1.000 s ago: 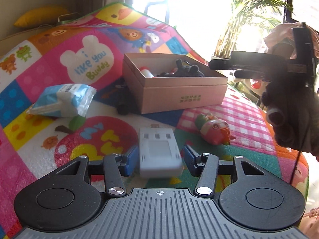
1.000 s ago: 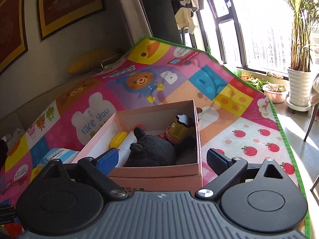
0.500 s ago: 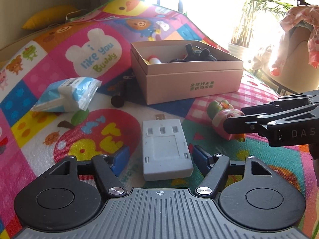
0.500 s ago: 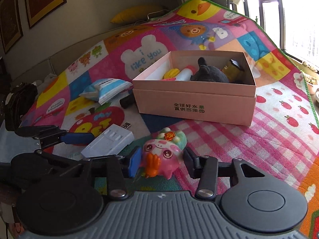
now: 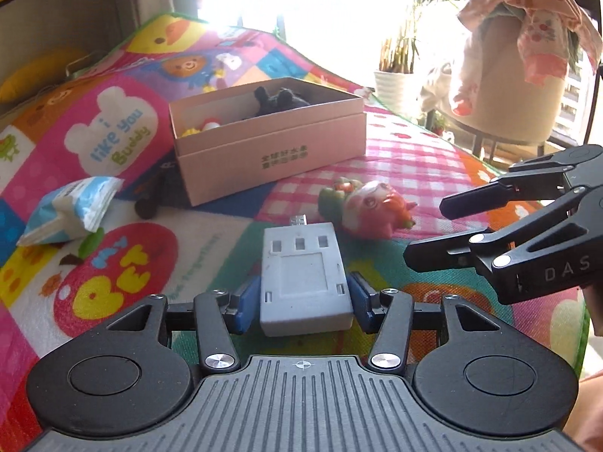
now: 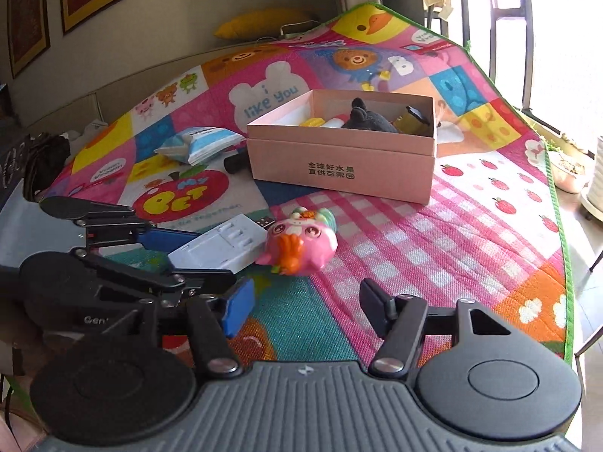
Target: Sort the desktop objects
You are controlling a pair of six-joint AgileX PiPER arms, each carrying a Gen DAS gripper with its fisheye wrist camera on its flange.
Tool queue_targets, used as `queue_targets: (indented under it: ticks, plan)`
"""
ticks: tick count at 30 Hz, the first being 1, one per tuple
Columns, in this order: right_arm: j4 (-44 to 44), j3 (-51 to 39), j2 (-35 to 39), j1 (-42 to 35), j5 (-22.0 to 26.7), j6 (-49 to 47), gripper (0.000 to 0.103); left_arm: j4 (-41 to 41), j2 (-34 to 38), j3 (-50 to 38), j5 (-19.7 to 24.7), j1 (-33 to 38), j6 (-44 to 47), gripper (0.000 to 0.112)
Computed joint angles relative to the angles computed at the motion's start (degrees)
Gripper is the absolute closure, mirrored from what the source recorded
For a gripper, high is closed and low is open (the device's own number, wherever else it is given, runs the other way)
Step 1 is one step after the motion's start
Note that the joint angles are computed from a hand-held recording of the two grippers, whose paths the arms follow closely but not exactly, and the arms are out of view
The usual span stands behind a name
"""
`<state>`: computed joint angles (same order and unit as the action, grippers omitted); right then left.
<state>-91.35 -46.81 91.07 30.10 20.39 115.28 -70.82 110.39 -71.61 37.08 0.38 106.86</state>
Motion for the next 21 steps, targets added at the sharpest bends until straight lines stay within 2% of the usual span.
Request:
queue_targets:
  ticks: [1, 3, 6, 9, 11, 12, 14, 16, 18, 21]
  plan:
    - [-0.16, 0.50, -0.07, 0.15, 0.41, 1.16, 0.037, -0.40, -0.51, 0.64, -1.22, -0.22, 0.88, 0.046]
    - [-0.10, 1.27, -0.13, 0.59, 1.73, 2.09, 0.033, -1.20, -1.29, 1.45, -4.48, -0.39, 2.37, 0.029]
    - [1.30, 1.57, 0.69, 2.15, 7.28, 0.63, 0.029, -3.65, -1.40, 1.83, -10.19, -0.54, 5.23, 0.018]
    - [4.26, -0.26, 2.59, 3.43, 14.27, -2.79, 0.028, -6.42, 0.18, -0.06, -16.72, -0.93, 5.77, 0.016]
    - [3.22, -0.50, 2.32, 2.91, 14.11, -2.65, 0.028, -2.34, 1.50, -2.68, -18.74, -0.82, -1.07, 0.017]
    - [1.75, -0.53, 1.71, 2.22, 12.28, -1.76, 0.027, 0.53, 2.05, -3.97, -18.63, -0.47, -5.29, 0.017]
    - [-1.68, -0.49, 0.81, 1.22, 9.00, 0.45, 0.022, 5.61, 2.77, -6.45, -14.80, 0.90, -12.31, 0.016]
    - [-4.42, -2.03, 1.28, 0.94, 7.08, 0.95, 0.020, 9.34, 3.50, -9.37, -6.61, 2.75, -17.34, 0.015]
    - [-6.79, -4.27, 2.67, 0.17, 5.35, 0.33, 0.020, 10.84, 3.56, -10.52, -0.92, 3.31, -18.72, 0.014]
    - [-4.65, -9.09, 5.63, -3.25, -0.78, -2.62, 0.021, 8.39, 1.96, -7.47, -2.40, 1.47, -14.35, 0.012]
